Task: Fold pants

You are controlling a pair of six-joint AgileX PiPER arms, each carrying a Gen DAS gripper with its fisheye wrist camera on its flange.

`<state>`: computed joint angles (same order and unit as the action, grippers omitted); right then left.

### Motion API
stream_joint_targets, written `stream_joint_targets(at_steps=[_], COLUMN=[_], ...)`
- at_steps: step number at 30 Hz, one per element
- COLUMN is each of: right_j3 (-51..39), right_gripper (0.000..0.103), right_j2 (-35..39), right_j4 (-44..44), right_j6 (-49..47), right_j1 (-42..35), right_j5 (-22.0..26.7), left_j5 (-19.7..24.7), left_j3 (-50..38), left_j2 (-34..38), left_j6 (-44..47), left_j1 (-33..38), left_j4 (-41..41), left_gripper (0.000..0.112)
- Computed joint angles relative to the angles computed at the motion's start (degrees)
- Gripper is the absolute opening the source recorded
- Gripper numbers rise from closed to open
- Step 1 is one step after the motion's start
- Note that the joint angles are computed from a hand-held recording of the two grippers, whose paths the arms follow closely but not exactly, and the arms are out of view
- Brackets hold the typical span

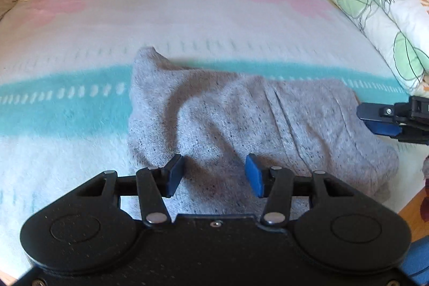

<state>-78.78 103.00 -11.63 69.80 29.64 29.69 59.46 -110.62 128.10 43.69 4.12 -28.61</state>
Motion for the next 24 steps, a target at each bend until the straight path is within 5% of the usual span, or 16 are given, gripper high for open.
stream_joint_targets(at_steps=[3,8,11,12,18,24], right_j3=[-2.23,-6.46,-7.70,-8.59,-12.03,-9.78], right_gripper=[0.067,0.066,0.017,0.014,0.013,0.013], right_j2=[2.56,5.22,4.89,4.63,-1.26,-1.27], right_j4=[6.26,7.99,1.52,-1.26,-17.62,-10.63], right_j6=[-7.23,-13.33,-10.34,-9.67,-6.16,-9.80], right_j1=[-0.09,1.15,3.31,4.33,11.32,7.25], right_j5=[1.66,4.61,4.82,5.67,10.67,20.28], left_j5=[-2.87,4.01,1.48,0.11,-3.79,-4.78], left_j3=[3.29,-6.22,-8.21,-8.60,-14.45,-11.23], left_j2=[-1.78,3.21,3.73,3.75,6.06,4.65], left_j6=[3.63,-1.67,-4.53,-5.71,-15.94,-12.15], left_j1=[-0.77,1.58,3.04,3.32,4.73,3.90], left_j4=[-0.53,-2.77,-3.30,-2.72,2.09,0.82], left_gripper=[0.058,0.058,0.058,0.058,0.058,0.058])
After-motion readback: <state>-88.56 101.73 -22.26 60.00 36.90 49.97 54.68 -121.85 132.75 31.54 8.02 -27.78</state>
